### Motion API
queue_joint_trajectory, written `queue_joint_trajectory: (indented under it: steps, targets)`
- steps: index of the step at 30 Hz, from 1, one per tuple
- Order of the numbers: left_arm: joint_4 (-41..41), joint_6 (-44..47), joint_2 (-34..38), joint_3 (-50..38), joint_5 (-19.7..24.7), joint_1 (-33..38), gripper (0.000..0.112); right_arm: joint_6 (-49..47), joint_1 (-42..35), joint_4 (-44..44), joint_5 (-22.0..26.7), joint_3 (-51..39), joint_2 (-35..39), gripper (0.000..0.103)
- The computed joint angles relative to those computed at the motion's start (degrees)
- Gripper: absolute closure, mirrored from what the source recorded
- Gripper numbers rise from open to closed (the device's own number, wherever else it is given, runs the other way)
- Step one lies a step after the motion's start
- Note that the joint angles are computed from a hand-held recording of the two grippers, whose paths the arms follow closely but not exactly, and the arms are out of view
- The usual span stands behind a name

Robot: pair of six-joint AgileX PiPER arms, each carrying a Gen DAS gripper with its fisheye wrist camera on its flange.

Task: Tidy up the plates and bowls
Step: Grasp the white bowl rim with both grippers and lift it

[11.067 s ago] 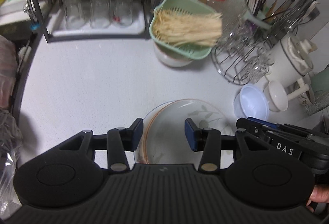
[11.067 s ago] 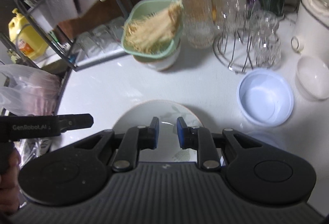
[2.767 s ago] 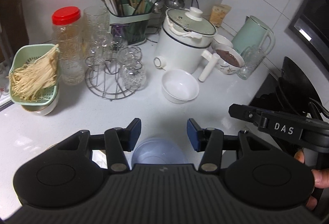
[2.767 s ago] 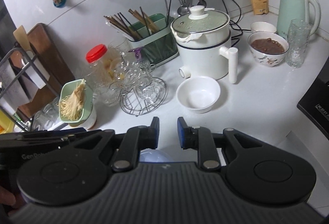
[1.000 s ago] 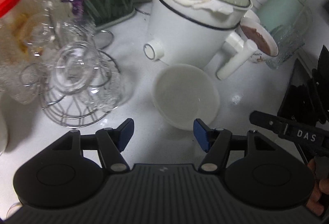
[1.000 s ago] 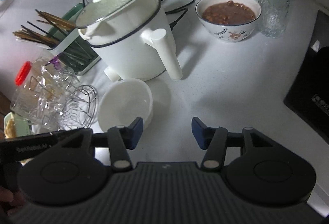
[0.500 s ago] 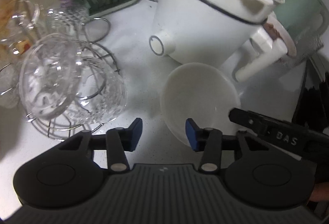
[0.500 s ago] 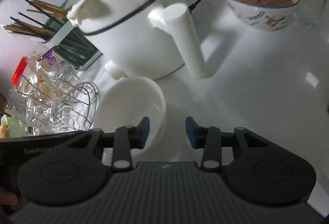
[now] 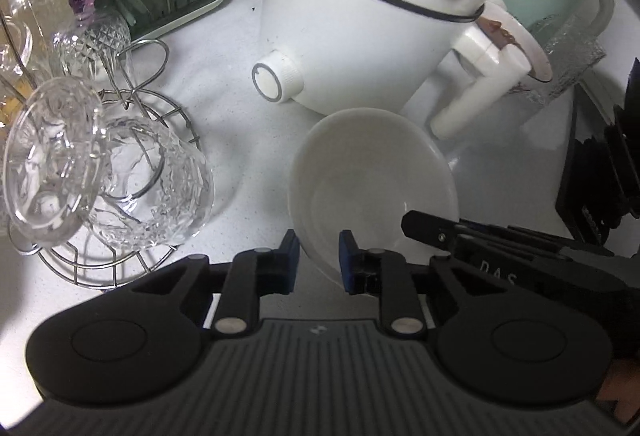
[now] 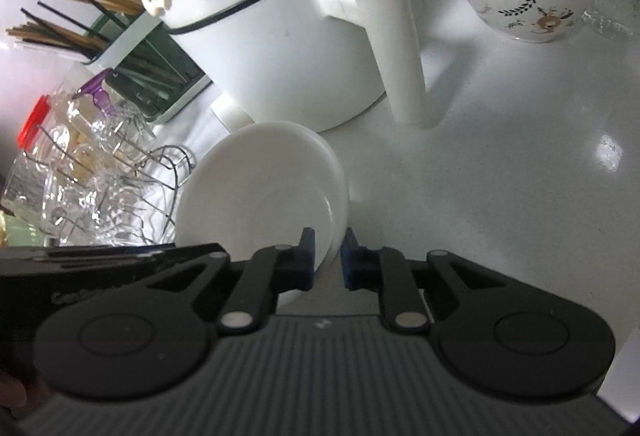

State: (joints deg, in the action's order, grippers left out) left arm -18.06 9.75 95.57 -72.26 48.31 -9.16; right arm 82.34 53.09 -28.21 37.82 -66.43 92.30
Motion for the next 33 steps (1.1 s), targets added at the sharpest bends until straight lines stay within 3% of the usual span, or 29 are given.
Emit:
queue_joint_trajectory:
  steps: [8,18,33]
  targets:
    - [-1.01,-1.46,-5.28,0.49,4.82,-0.08,0.088,3.23,3.21,-2.08,3.84,1.66,-4.80,0.088]
    - [1.02,-6.62,-15.21,-0.24,11.89,-2.97,0.088,4.50,9.23,-2.63,14.19,-0.95,-11.77,0.088]
    - [-1.10,-9.85,-29.94,3.21,18.32,-0.20,0.088,10.07,21.18,-7.03,25.24,-7.04,-14.51,0.088]
